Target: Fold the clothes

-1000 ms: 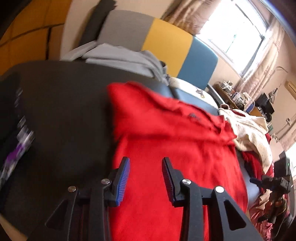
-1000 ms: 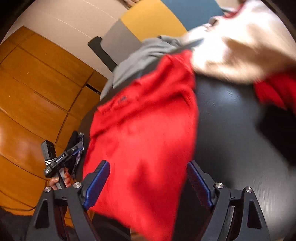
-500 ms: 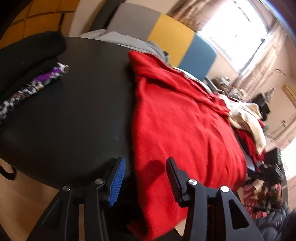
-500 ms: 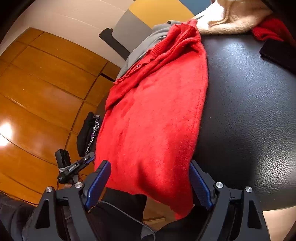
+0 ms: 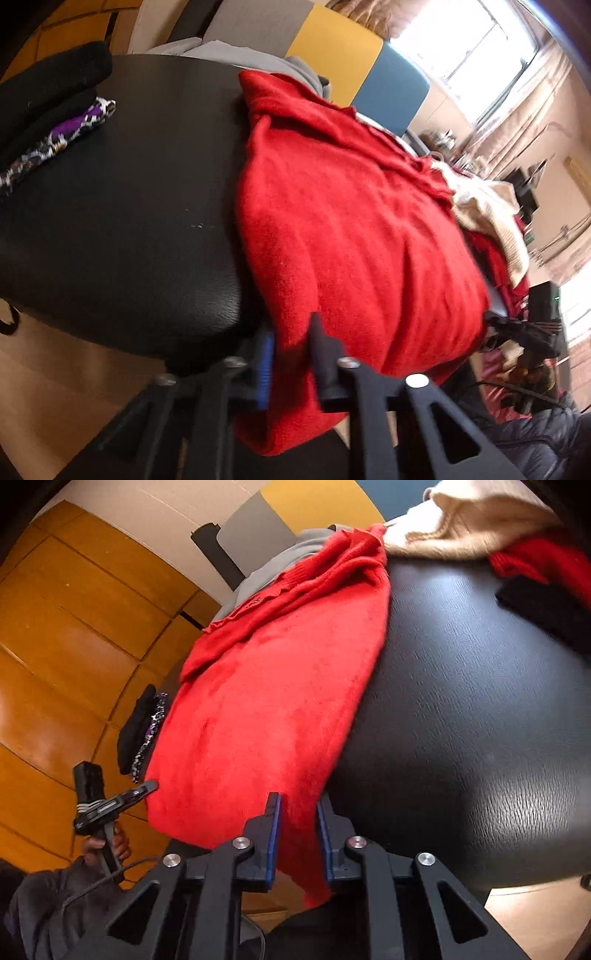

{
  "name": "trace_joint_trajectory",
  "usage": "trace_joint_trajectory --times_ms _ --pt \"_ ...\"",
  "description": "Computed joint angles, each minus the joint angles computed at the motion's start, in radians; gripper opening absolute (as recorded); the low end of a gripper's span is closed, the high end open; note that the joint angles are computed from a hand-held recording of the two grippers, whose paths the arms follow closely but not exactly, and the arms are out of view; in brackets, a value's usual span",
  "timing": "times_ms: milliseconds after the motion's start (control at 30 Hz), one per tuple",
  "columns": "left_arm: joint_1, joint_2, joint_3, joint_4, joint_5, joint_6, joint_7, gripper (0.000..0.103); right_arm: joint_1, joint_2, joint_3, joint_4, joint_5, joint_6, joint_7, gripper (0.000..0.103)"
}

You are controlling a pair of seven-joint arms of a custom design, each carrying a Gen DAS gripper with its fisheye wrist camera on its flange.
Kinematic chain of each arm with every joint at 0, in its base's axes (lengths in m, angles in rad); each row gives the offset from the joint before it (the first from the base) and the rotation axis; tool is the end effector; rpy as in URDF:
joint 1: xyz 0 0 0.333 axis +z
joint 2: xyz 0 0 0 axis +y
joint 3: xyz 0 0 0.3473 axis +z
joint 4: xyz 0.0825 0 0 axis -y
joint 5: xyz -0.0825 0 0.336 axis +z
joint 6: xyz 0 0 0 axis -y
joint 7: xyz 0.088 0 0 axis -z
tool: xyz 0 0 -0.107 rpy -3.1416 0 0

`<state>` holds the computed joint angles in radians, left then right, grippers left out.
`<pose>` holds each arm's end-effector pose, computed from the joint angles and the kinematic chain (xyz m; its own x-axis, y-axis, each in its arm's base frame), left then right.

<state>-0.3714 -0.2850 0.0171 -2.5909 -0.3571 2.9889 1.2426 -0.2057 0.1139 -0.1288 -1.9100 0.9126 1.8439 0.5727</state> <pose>0.4016 -0.1217 0.4944 0.1611 -0.8846 0.4377 -0.8000 -0.3767 -0.4670 0.5319 -0.1154 0.5020 0.3979 -0.6880 -0.6070 -0.8875 -0.1210 -0.4446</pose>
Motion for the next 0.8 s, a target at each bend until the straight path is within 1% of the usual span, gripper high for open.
trace_joint_trajectory --times_ms 33,67,100,167,267,333,367,433,467,567,667,800 --pt "-0.052 0.002 0.045 0.007 -0.053 -0.001 0.046 0.011 -0.004 0.006 -0.003 0.001 0.006 -0.005 0.005 0.011" --pt "-0.078 0.002 0.066 0.014 -0.087 -0.004 0.079 0.01 -0.008 0.011 -0.005 0.005 0.013 -0.014 0.013 0.011" --pt "-0.128 0.001 0.105 0.022 -0.154 0.001 0.138 0.01 -0.013 0.017 -0.006 0.011 0.019 -0.024 0.022 0.01" --pt "-0.248 -0.003 0.198 0.045 -0.33 0.01 0.292 0.01 -0.026 0.03 -0.008 0.027 0.034 -0.059 0.038 0.01" --pt "-0.436 -0.026 0.351 0.099 -0.64 0.024 0.576 0.01 -0.052 0.054 -0.006 0.065 0.087 -0.148 0.046 0.009" --pt "-0.532 -0.042 0.436 0.148 -0.848 0.031 0.769 0.01 -0.066 0.069 -0.001 0.093 0.134 -0.201 0.051 0.009" --pt "-0.551 -0.047 0.456 0.17 -0.917 0.031 0.838 0.01 -0.071 0.078 0.004 0.109 0.16 -0.223 0.056 0.009" --pt "-0.581 -0.047 0.499 0.229 -1.084 0.024 1.0 0.01 -0.081 0.1 0.016 0.15 0.221 -0.271 0.069 0.008" --pt "-0.581 -0.041 0.514 0.257 -1.156 0.011 1.068 0.01 -0.084 0.113 0.024 0.173 0.251 -0.288 0.076 0.008" --pt "-0.546 0.005 0.547 0.343 -1.32 -0.055 1.215 0.01 -0.083 0.155 0.047 0.242 0.32 -0.291 0.115 0.008" --pt "-0.497 0.096 0.571 0.432 -1.328 -0.133 1.217 0.01 -0.076 0.214 0.077 0.336 0.37 -0.254 0.166 0.008" --pt "-0.419 0.248 0.596 0.566 -1.291 -0.27 1.139 0.01 -0.063 0.318 0.125 0.509 0.373 -0.166 0.244 0.008"
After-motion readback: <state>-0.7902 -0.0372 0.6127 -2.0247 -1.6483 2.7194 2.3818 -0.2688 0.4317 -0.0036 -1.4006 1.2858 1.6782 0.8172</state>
